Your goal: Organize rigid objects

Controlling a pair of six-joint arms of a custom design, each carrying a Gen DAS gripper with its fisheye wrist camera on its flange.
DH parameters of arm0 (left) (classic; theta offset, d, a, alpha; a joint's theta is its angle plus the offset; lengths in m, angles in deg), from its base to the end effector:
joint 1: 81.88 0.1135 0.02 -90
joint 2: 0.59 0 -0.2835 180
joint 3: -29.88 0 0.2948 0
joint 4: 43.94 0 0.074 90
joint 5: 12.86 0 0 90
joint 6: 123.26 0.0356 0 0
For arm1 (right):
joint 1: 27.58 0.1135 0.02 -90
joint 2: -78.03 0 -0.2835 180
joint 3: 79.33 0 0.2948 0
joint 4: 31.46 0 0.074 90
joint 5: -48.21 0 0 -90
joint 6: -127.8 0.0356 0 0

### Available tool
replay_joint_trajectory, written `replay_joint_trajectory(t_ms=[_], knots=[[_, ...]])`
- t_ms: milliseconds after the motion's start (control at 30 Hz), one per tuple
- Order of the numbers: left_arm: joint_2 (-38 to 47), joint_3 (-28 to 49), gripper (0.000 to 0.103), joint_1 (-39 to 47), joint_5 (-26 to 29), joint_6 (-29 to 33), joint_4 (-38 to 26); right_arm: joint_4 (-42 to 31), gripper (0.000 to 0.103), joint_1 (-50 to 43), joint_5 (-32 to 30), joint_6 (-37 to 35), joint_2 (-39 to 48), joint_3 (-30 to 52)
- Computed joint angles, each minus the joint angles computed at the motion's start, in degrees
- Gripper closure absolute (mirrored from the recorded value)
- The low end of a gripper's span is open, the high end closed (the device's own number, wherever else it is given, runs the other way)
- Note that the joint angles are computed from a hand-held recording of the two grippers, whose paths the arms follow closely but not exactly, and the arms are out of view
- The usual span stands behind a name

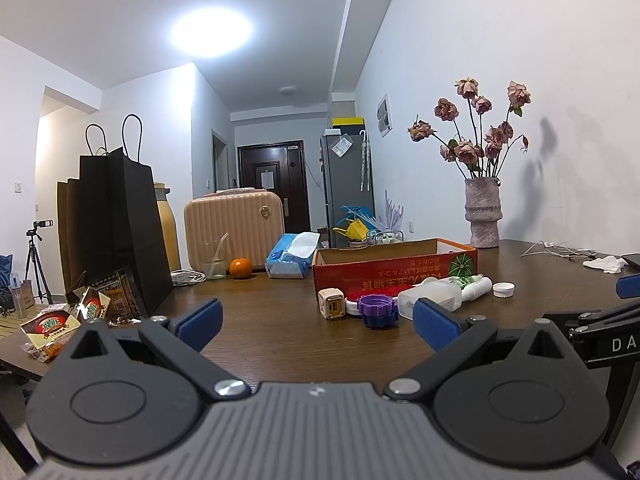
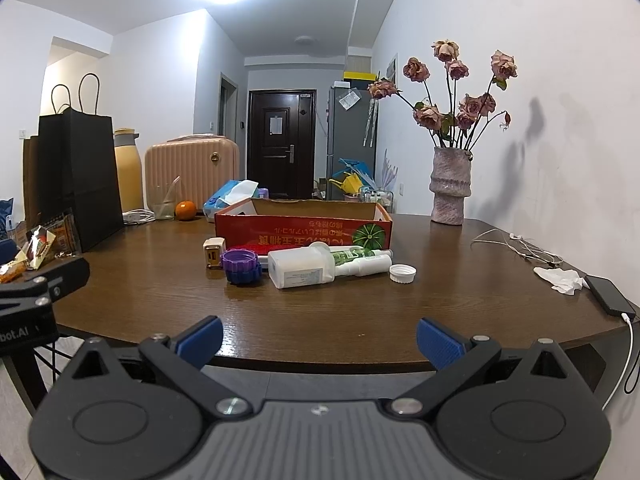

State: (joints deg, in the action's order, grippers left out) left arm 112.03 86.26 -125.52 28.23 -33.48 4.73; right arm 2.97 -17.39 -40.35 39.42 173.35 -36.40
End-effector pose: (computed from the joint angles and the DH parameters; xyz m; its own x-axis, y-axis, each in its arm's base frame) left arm 0.3003 -0.2493 0.1173 -0.0950 0.0871 -0.9917 -0.0875 0.9916 0.0955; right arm 0.3254 0.0576 0.1285 -0.3077 -0.0266 -0.9511 -0.1447 0.9893 0.0191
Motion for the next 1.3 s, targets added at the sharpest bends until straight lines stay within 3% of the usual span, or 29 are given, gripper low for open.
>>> replay_joint_trajectory(t_ms=[700, 900, 1133, 1300], knots=[[0.1, 0.1, 0.000, -0.1, 0.0, -0.1, -0.2, 0.8, 0.000, -0.6, -0.3, 0.2, 0.7, -0.2], [0.8, 1.5, 0.000, 0.9, 2.5, 0.1, 0.5, 2.0, 0.000, -1.0, 0.4, 0.3, 2.2, 0.3], [3.4, 7.5, 0.000, 4.5, 6.6, -2.0, -7.0, 2.0, 0.000, -1.4, 1.7, -0.5, 9.2, 6.0], [7.5, 14.4, 0.000, 8.0, 8.5, -4.1, -13.8, -2.0, 0.000, -2.4, 1.0, -2.0, 14.1, 12.9]])
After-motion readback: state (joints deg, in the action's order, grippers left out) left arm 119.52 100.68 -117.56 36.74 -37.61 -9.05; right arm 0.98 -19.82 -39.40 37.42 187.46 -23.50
